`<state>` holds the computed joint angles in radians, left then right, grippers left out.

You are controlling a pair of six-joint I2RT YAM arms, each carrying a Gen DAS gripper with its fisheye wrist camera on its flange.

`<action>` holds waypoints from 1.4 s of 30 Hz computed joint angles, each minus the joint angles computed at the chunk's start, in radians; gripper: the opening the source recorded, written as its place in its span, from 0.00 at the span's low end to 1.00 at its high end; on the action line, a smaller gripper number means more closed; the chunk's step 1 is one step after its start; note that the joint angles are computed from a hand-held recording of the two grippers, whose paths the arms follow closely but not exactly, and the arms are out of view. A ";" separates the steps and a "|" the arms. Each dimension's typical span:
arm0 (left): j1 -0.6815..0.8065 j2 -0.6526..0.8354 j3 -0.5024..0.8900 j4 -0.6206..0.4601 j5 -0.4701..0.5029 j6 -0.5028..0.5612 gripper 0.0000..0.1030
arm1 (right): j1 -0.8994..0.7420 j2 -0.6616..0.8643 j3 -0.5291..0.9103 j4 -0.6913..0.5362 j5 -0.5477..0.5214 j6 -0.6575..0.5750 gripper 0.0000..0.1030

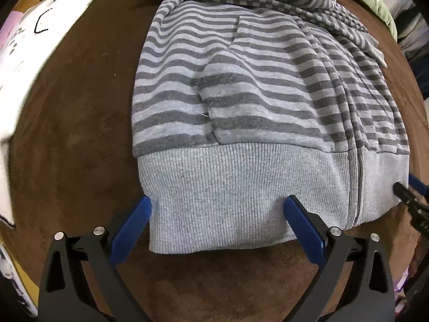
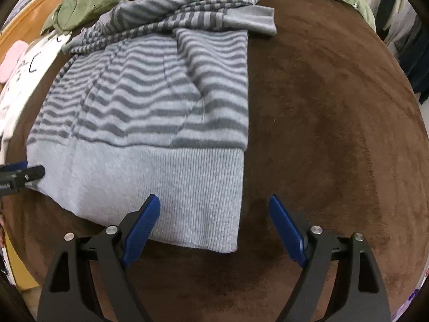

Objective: Fold large clothes
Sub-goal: 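Move both tools to the gray ribbed hem of the hoodie, then grasp the gray ribbed hem with the right tool while the left tool grasps it too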

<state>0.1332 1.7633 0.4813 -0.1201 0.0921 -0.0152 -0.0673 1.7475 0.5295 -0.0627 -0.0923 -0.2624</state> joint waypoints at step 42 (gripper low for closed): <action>0.111 0.043 0.034 -0.030 0.172 0.089 0.24 | 0.038 0.027 0.050 -0.064 -0.048 0.053 0.10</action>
